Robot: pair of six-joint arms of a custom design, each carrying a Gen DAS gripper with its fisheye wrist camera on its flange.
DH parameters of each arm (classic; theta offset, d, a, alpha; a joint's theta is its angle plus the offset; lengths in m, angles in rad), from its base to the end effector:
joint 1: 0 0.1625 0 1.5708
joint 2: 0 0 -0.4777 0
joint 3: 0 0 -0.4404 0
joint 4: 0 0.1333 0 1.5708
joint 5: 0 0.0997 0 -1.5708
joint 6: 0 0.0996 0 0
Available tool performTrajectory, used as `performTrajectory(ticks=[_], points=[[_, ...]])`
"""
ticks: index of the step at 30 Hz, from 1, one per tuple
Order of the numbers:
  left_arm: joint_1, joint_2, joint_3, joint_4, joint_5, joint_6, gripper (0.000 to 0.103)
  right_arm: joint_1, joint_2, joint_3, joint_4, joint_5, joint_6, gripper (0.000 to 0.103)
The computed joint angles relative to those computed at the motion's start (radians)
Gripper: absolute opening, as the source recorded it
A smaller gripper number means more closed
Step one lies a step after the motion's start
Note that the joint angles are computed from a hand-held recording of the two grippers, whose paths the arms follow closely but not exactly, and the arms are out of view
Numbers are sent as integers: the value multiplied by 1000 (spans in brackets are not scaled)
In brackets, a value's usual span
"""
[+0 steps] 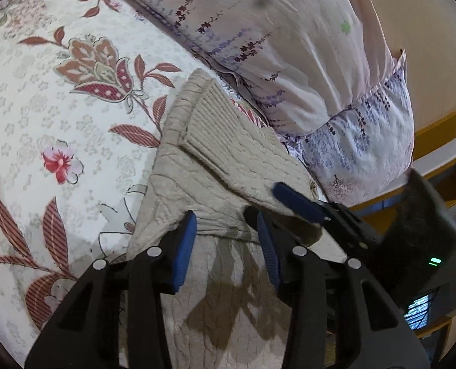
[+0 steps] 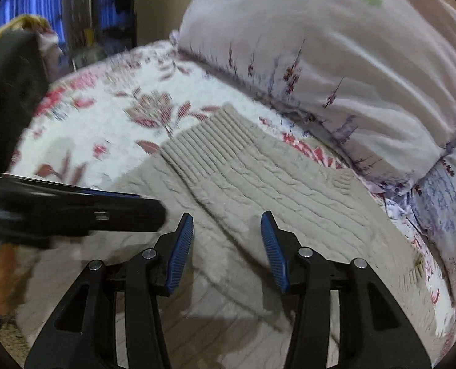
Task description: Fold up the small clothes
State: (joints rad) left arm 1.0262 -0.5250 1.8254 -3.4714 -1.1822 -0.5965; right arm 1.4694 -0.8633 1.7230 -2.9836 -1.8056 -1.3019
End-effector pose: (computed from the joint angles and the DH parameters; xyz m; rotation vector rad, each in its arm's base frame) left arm -0.1984 -0.6577 -0.0422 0.2554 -2.9364 1.0789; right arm 0.0353 -0.7410 0.1618 1.3895 -2.1832 0.3638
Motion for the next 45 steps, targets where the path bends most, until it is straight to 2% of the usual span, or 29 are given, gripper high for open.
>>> performTrajectory(ticks=[1, 2, 3, 4, 5, 7, 9, 12, 14, 15, 17, 19, 20, 22, 23, 24, 25, 26, 27, 29, 33, 37, 40, 41, 43, 45], points=[[0, 1, 0, -4, -3, -2, 39, -1, 17, -11, -14, -15, -4, 46], [1, 2, 0, -7, -6, -2, 37, -7, 22, -17, -14, -7, -2, 39], [3, 2, 2, -10, -7, -2, 36, -15, 17, -18, 4, 23, 23, 32], [4, 1, 4, -12, -8, 0, 35, -17, 15, -21, 10, 28, 43, 20], [4, 0, 6, -12, -7, 1, 35, -18, 12, -24, 15, 33, 68, 13], [0, 1, 3, -5, 2, 3, 35, -25, -3, -34, 50, 63, 129, 10], [-3, 3, 1, 1, 14, 7, 35, -36, -25, -30, 36, 105, 188, 10], [-8, 5, -1, 7, 26, 18, 35, -76, -84, -20, 26, 236, 323, 10], [-8, 5, -2, 10, 27, 22, 36, -127, -146, 9, -28, 349, 458, 9], [-8, 5, -3, 11, 26, 25, 37, -145, -164, 17, -49, 379, 507, 9], [-6, 6, -6, 11, 17, 32, 42, -210, -212, 41, -112, 440, 667, 9], [-6, 7, -9, 10, 6, 46, 48, -276, -242, 42, -107, 430, 819, 10], [-6, 8, -12, 10, 4, 54, 52, -290, -246, 32, -74, 403, 863, 10], [-9, 10, -17, 18, 5, 71, 57, -331, -250, -16, 80, 360, 954, 10], [-11, 10, -19, 22, 6, 75, 59, -342, -255, -29, 122, 355, 984, 12], [-12, 10, -21, 29, 7, 80, 61, -354, -257, -38, 144, 356, 1022, 15], [-13, 10, -22, 32, 6, 82, 63, -371, -266, -44, 156, 382, 1058, 27], [-13, 10, -22, 33, 3, 85, 65, -380, -272, -44, 145, 402, 1080, 41], [-13, 10, -23, 34, 2, 87, 65, -383, -277, -43, 121, 406, 1095, 46], [-14, 10, -23, 37, 1, 91, 67, -378, -276, -52, 75, 396, 1099, 48], [-15, 11, -26, 47, 4, 97, 68, -358, -247, -106, 125, 358, 1092, 47], [-14, 11, -30, 56, 5, 102, 70, -346, -204, -163, 212, 325, 1096, 36], [-14, 11, -33, 66, 6, 104, 70, -343, -197, -155, 207, 324, 1067, 26], [-15, 11, -34, 69, 7, 103, 70, -341, -196, -153, 202, 327, 1060, 18], [-17, 11, -37, 77, 13, 105, 71, -336, -189, -161, 216, 340, 1035, 9], [-19, 11, -39, 87, 19, 107, 71, -329, -192, -149, 174, 344, 1013, 8]])
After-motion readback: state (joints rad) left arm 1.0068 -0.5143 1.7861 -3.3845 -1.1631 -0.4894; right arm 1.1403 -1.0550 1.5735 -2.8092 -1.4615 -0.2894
